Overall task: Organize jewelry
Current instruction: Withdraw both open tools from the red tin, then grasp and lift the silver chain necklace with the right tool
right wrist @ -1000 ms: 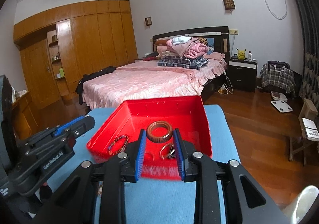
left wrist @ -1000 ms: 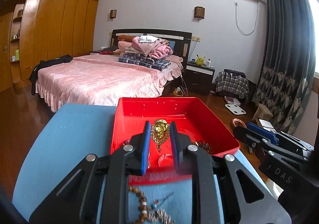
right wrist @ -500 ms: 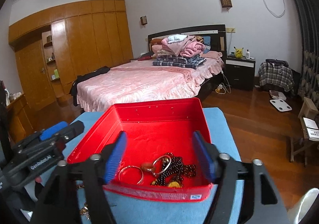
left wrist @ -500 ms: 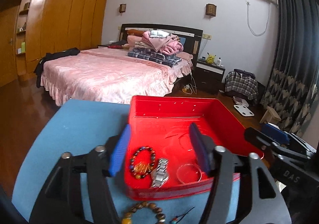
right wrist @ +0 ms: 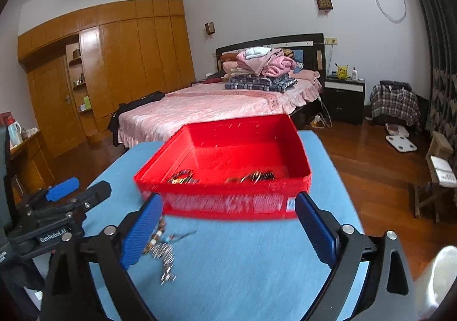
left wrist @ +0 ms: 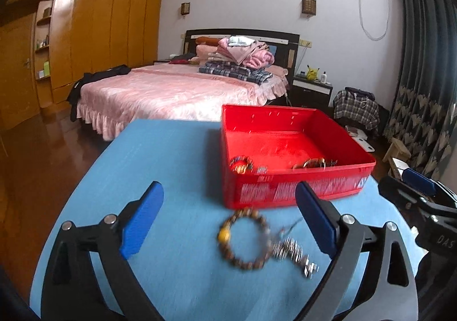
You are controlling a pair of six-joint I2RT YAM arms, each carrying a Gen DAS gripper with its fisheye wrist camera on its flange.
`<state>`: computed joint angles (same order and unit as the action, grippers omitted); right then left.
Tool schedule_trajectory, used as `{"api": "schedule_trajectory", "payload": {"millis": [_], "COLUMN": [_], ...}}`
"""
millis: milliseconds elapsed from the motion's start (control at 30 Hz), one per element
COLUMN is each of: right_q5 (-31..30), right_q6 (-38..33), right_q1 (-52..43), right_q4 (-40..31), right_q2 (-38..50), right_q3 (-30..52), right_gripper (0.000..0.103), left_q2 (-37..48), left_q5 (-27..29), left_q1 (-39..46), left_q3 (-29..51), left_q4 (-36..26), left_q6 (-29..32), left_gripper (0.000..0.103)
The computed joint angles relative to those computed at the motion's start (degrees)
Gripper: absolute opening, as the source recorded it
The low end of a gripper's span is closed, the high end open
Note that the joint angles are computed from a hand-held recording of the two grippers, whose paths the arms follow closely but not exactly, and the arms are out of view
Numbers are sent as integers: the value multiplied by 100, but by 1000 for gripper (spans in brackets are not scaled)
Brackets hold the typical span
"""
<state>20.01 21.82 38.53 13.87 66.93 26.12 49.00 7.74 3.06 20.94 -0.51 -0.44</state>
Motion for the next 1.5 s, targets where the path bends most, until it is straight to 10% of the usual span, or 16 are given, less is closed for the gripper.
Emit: {"api": "schedule_trajectory", "payload": {"millis": [367, 533, 1500], "right_q5": [450, 644, -158], "right_q6": [572, 954, 1756], "right_q1": [834, 1167, 1263], "right_q4": [105, -221, -927], "right_q2": [491, 1021, 2444], "right_q3": [-70, 315, 1388], "right_gripper": [91, 58, 15], "left_q2": [-1034, -1251, -915], "left_q5": [390, 624, 1366], "left_q1": [814, 1204, 1929], "left_q3": [-732, -835, -853], "left_q4": [-490, -661, -546], "left_q6": [308, 465, 610], "left_gripper": [91, 91, 91]}}
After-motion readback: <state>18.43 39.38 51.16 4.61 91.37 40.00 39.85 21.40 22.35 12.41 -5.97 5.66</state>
